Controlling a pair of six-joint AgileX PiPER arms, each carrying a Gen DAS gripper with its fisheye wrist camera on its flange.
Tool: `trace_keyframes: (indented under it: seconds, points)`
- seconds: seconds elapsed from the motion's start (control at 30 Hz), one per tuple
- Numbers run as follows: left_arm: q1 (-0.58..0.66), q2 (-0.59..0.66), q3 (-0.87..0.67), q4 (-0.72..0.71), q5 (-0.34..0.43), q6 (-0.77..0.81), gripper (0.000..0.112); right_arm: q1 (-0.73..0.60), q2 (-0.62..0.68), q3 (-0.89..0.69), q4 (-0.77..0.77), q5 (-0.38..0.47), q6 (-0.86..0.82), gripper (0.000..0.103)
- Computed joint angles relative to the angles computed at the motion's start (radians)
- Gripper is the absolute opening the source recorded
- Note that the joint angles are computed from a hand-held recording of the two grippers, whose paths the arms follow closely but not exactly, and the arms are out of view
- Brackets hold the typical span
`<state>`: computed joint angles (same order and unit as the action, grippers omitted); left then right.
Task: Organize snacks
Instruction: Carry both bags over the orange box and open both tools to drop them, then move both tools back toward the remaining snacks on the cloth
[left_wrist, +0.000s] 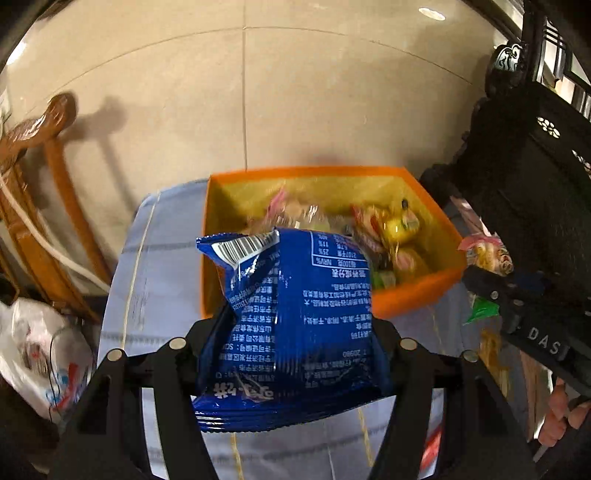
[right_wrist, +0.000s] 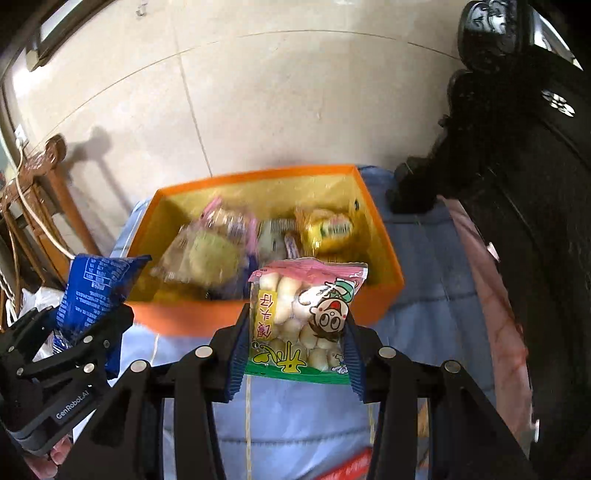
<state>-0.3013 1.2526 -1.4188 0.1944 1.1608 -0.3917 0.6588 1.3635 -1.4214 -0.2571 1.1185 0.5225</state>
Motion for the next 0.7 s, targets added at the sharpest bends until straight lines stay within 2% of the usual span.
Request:
trace_keyframes:
  seconds: [0.17, 0.43, 0.47, 0.5, 0.53, 0.57, 0.63, 0.7]
  points:
    - [0.041, 0.149, -0.134, -0.002, -0.009, 0.037, 0.062, -0.086, 0.133, -0.128, 0.052, -0.026, -0.133, 0.045]
    - [0.099, 0.235, -0.185, -0.039, -0.042, 0.091, 0.063, -0.126, 0.282, -0.278, 0.087, -0.033, -0.182, 0.045]
    - [0.117, 0.251, -0.202, -0.059, -0.045, 0.101, 0.065, -0.127, 0.298, -0.294, 0.085, -0.032, -0.186, 0.049]
    - [0.131, 0.262, -0.213, -0.071, -0.049, 0.105, 0.082, -0.133, 0.317, -0.314, 0.096, -0.033, -0.206, 0.074]
    - [0.141, 0.264, -0.215, -0.072, -0.058, 0.097, 0.099, -0.133, 0.341, -0.337, 0.099, -0.037, -0.229, 0.09]
    - [0.146, 0.266, -0.216, -0.045, -0.078, 0.062, 0.099, -0.131, 0.35, -0.346, 0.063, -0.039, -0.216, 0.099]
    - [0.176, 0.281, -0.249, -0.086, -0.063, 0.1, 0.099, -0.118, 0.349, -0.339, -0.017, -0.057, -0.182, 0.099]
    - [0.192, 0.281, -0.267, -0.119, -0.059, 0.137, 0.099, -0.124, 0.355, -0.354, -0.021, -0.037, -0.194, 0.099]
